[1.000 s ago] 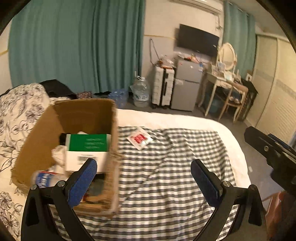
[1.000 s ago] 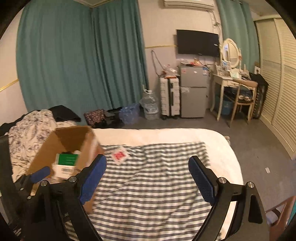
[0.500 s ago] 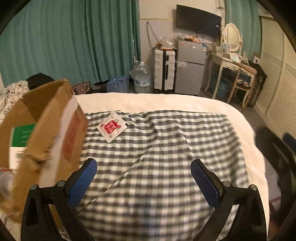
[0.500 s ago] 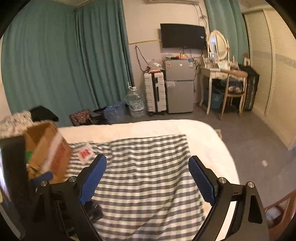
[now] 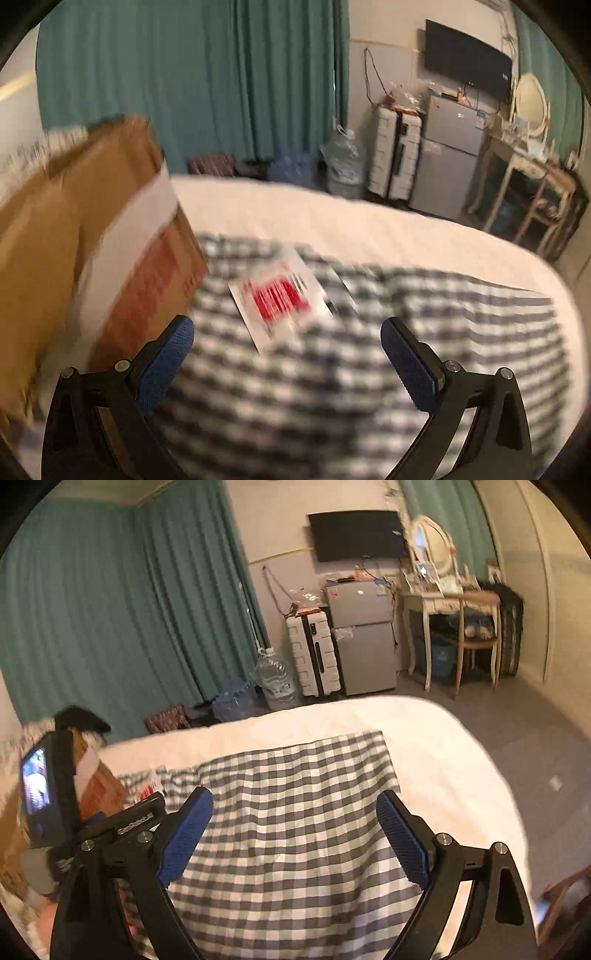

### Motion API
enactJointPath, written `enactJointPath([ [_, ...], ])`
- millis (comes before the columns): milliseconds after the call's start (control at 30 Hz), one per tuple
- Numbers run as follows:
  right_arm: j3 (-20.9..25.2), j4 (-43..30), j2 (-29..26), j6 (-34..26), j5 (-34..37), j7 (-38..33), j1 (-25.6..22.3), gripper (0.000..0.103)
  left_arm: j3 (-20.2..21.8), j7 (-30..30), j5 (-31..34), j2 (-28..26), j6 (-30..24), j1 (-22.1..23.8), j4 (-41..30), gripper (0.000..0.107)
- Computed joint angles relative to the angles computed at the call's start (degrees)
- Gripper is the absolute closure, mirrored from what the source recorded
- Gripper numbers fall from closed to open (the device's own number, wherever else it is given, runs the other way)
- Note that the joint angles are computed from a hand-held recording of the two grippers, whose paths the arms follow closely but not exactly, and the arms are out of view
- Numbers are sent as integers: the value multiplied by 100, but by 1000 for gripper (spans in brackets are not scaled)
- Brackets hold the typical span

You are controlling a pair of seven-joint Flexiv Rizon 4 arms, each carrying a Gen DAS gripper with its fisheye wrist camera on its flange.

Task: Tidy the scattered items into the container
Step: 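Move the left tool to the red-printed sachet and grasp it, then carry the held packet with the left tool into the box and release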

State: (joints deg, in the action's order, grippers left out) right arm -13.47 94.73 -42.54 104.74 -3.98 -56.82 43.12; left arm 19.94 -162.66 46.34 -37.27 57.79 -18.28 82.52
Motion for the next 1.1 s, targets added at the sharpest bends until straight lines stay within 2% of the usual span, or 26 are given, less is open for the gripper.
enactJointPath([
  [67, 496, -159, -76, -103, -132, 53, -416, 13, 29, 96, 19, -174, -302, -23, -221, 4],
  [167, 687, -236, -170, -106, -208, 138, -585, 13, -297, 827, -445, -476, -647, 308, -523, 4],
  [233, 830, -279, -221, -95, -276, 167, -695, 13, -613, 1294, -1045, -558, -446, 720, -438, 4],
  [267, 868, -282, -236, -73, -295, 178, -712, 13, -604, 1265, -1166, -540, -161, 782, -311, 6],
  [300, 867, -277, -246, -44, -303, 186, -700, 13, -554, 1181, -1241, -503, 137, 799, -168, 16],
  [333, 850, -272, -257, -18, -311, 184, -676, 13, -532, 1181, -1336, -471, 369, 822, -41, 36],
  [367, 831, -269, -267, -2, -325, 172, -650, 13, -508, 1238, -1410, -441, 534, 820, 62, 48],
  [433, 804, -259, -255, -47, -363, 146, -605, 13, -402, 1537, -1412, -373, 617, 676, 150, 97],
  [467, 792, -245, -229, -85, -386, 132, -581, 13, -367, 1710, -1431, -335, 601, 602, 179, 101],
  [533, 676, -201, -189, -87, -382, 119, -467, 13, -343, 1871, -1525, -197, 735, 532, 379, 105],
  [667, 249, 95, 81, -145, -290, 89, -82, 13, -260, 1762, -1779, 256, 1466, 468, 1113, 106],
  [833, -308, 579, 575, -120, -120, 53, 421, 13, 157, 1398, -1626, 961, 2072, -31, 1998, 106],
  [1000, -1037, 1167, 1163, -195, 9, -53, 1182, 13, 148, 1330, -1547, 1723, 2559, -178, 2750, 106],
  [1100, -1347, 1524, 1478, -134, 130, -110, 1589, 13, -110, 1571, -1633, 2183, 2726, -30, 3168, 106],
])
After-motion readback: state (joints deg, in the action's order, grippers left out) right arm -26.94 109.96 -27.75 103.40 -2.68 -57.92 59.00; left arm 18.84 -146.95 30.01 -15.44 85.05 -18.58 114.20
